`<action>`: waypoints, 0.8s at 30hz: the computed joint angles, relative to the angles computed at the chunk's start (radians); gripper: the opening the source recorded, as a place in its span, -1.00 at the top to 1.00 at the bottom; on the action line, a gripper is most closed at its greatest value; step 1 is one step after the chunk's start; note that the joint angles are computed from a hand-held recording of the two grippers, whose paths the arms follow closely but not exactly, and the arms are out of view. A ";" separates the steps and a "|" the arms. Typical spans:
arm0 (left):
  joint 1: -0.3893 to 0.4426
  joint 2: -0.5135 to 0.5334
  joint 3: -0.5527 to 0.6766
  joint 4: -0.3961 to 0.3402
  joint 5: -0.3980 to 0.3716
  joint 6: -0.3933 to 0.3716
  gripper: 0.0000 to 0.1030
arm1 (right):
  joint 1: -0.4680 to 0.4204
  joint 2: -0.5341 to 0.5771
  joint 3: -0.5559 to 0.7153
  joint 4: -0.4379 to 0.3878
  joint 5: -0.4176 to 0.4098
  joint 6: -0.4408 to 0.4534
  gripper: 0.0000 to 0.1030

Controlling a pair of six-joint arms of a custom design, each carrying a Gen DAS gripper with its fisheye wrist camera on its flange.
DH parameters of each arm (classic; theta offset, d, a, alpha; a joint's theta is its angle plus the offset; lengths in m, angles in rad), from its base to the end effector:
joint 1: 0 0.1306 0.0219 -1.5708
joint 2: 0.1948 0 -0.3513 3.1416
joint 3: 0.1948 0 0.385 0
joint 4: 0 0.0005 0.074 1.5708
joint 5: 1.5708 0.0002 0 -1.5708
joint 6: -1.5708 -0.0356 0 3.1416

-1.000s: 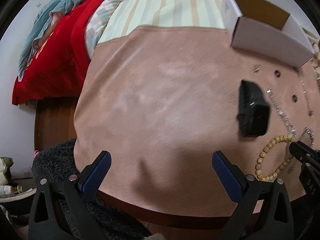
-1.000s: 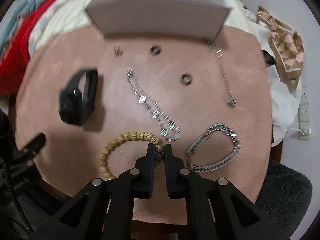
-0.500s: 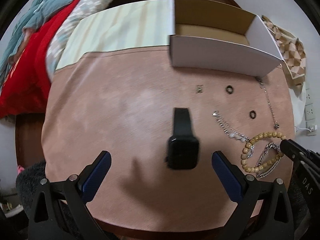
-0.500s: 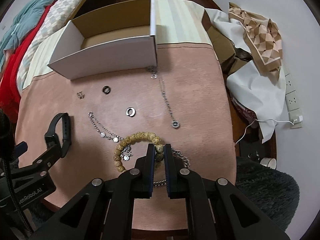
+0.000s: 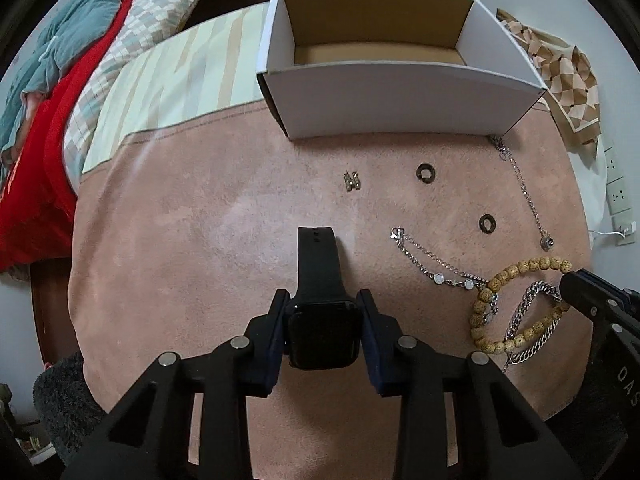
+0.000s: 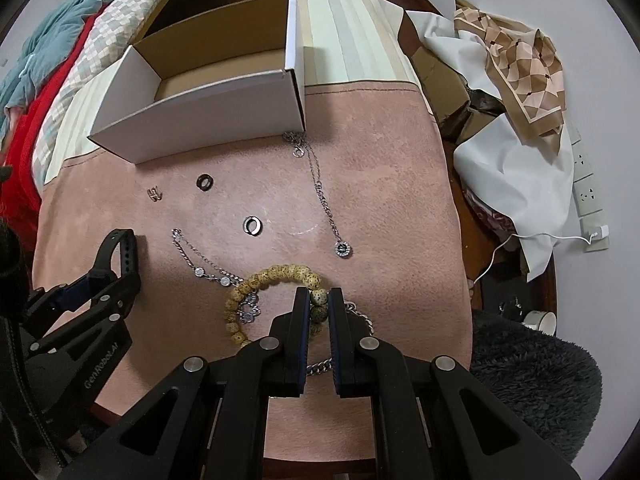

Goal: Organize jewelry
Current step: 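Grasp the black smartwatch with the left tool while the right tool grasps the wooden bead bracelet, then carry the watch and bead bracelet into the white box and release both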

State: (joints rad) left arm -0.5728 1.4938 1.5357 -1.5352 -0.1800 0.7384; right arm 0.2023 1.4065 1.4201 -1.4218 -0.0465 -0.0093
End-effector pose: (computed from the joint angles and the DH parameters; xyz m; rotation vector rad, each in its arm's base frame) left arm 0.3865 -0.2423 0.3869 -0.2557 2.9563 0.1421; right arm 0.4260 0.0886 0.3788 -0.2931 2.9689 0.0946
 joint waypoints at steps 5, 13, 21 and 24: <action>-0.011 -0.011 0.026 0.000 -0.044 0.004 0.42 | -0.008 0.003 0.038 -0.022 -0.049 -0.006 0.82; 0.007 -0.023 0.119 -0.006 -0.122 -0.021 0.42 | -0.012 0.002 0.154 -0.045 -0.110 -0.010 0.82; 0.062 0.014 0.263 0.007 -0.150 -0.078 0.42 | -0.014 0.092 0.392 -0.070 -0.153 -0.003 0.82; 0.089 0.048 0.325 0.013 -0.135 -0.099 0.42 | -0.012 0.157 0.511 -0.080 -0.162 -0.001 0.82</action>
State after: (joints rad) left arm -0.4834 1.5419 1.8606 -1.5221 -0.3150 0.6396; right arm 0.1906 1.5631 1.9307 -1.5014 -0.2087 -0.0098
